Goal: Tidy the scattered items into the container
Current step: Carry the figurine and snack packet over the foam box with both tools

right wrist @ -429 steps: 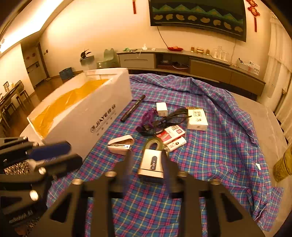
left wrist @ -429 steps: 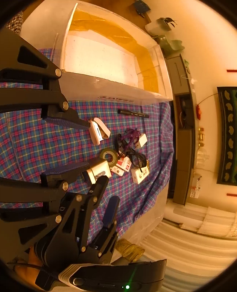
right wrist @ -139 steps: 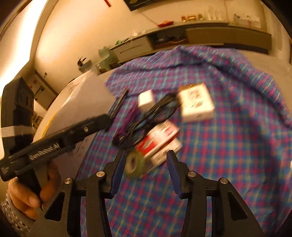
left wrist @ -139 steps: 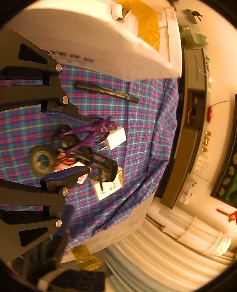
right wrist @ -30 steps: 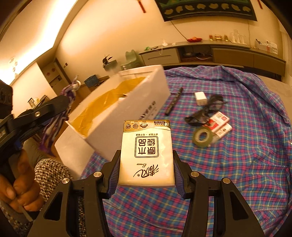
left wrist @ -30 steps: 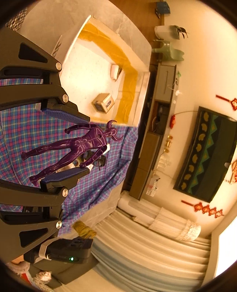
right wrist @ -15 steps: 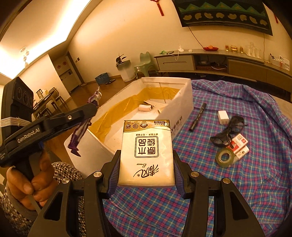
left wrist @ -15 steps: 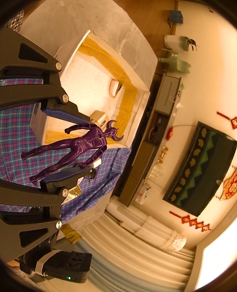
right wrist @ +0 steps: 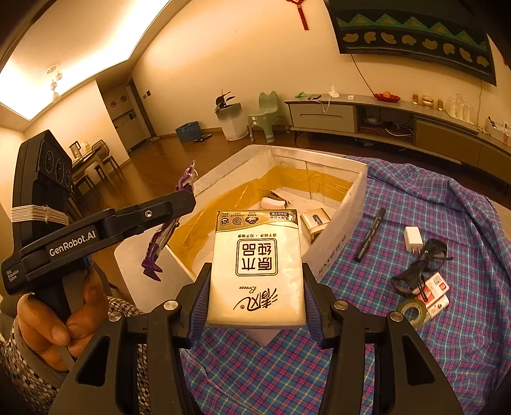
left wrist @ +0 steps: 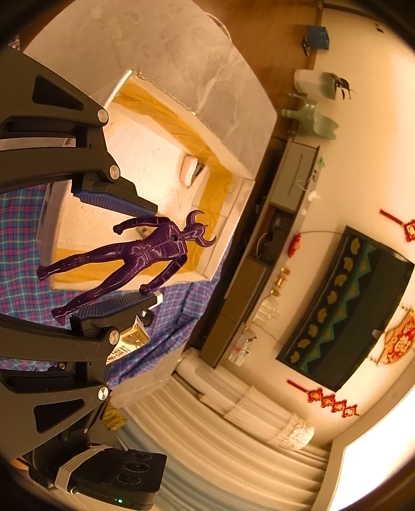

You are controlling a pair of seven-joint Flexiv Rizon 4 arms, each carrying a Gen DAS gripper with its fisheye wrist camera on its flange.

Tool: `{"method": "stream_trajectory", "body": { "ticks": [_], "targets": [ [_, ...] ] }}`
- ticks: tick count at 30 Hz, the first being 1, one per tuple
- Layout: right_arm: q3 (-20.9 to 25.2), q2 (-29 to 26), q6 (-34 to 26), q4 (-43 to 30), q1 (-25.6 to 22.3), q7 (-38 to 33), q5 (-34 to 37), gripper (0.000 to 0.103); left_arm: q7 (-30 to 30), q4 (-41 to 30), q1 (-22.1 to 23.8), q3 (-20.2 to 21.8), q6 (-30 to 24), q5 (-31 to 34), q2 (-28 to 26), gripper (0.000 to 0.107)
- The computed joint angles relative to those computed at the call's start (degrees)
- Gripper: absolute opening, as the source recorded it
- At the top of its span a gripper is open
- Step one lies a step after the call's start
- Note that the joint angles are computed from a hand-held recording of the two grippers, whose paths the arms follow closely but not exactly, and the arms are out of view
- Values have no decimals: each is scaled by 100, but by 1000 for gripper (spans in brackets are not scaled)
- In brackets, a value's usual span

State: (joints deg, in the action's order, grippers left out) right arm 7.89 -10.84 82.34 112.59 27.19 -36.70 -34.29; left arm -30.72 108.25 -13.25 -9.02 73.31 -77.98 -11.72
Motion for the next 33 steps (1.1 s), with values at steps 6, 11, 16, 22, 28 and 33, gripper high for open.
{"method": "stream_trajectory", "body": {
  "ticks": [6, 11, 16, 22, 28, 33],
  "targets": [
    [71, -241, -326, -419, 27, -389, 187, 52, -514, -246, 188, 23, -243, 492, -260, 51],
    [145, -483, -648, -831, 38, -797, 489, 53, -1153, -457, 408, 8, -425, 1096, -515, 51],
    [205, -766, -982, -1326, 40, -1245, 868, 53, -1757, -724, 618, -21, -555, 1825, -793, 51],
    [277, -1144, -1443, -1991, 39, -1743, 1374, 53, -2175, -945, 827, -110, -631, 2485, -1032, 51],
    [266, -1494, -1887, -2594, 57, -2056, 1741, 53, -2243, -1025, 1047, -261, -613, 2593, -1205, 51],
    [199, -1800, -2365, -3133, 125, -2223, 1859, 53, -2193, -1078, 1165, -337, -633, 2596, -1292, 51]
  ]
}}
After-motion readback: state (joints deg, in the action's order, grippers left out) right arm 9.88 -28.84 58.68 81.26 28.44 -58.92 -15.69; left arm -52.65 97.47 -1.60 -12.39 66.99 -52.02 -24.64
